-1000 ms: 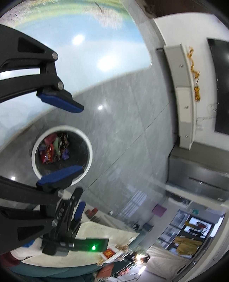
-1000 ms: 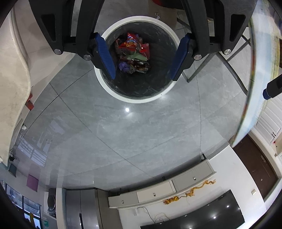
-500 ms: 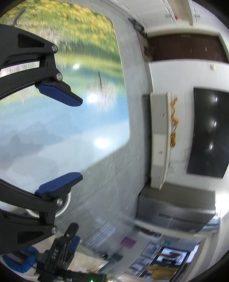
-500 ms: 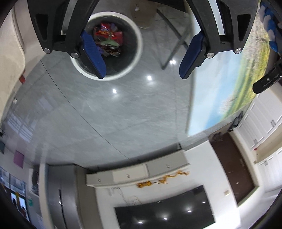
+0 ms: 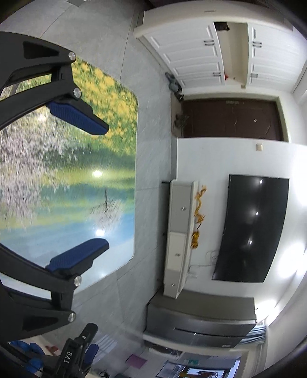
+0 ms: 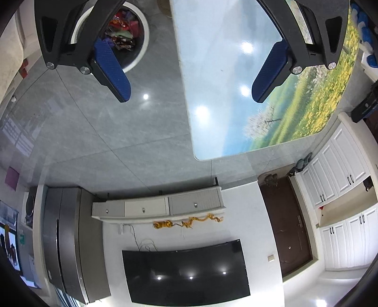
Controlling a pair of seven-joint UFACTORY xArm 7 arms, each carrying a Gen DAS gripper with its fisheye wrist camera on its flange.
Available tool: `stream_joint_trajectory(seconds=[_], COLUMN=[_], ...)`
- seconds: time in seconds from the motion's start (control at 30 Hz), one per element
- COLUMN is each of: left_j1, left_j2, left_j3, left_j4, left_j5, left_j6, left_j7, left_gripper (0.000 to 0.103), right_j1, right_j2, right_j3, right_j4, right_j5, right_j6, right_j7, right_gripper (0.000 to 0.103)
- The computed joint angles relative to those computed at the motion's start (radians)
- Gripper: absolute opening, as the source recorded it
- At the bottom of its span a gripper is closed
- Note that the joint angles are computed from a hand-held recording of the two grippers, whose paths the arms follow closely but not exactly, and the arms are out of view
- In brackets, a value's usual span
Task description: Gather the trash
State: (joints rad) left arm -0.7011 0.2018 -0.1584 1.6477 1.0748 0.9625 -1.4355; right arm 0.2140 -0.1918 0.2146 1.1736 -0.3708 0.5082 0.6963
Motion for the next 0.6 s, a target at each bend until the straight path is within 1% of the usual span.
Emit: stream_joint_trajectory(seconds=[0.1, 0.3, 0.43, 0.6], left_j1=[0.0, 0.012, 0.013, 0.016], left_j2=[-0.031, -0.064, -0.079, -0.089], left_j3=[-0.003, -0.027, -0.048, -0.063], left_j4=[-0.035, -0.078, -0.093, -0.101], left_j5=[0.022, 0.06, 0.08, 0.091], left_j6=[0.019, 0.07, 0.112, 0.146], left_j7=[-0.034, -0.09, -0.114, -0.136], left_gripper=[0.09, 0.09, 0.09, 0.091], right_j1=[-0.013, -0.008, 0.002, 0.008], right_j2=[0.018, 0.028, 0.018, 0.011], right_j3=[0.04, 0.067, 0.06, 0.055], right_j4=[0.025, 0.044, 0.031, 0.02], right_j5=[-0.106, -0.297, -0.34, -0.362], right_j6=[0.017, 0.064, 0.071, 0.078], right_j7=[0.087, 0.24, 0.299, 0.335], right_gripper=[0.103, 0.103, 0.103, 0.103])
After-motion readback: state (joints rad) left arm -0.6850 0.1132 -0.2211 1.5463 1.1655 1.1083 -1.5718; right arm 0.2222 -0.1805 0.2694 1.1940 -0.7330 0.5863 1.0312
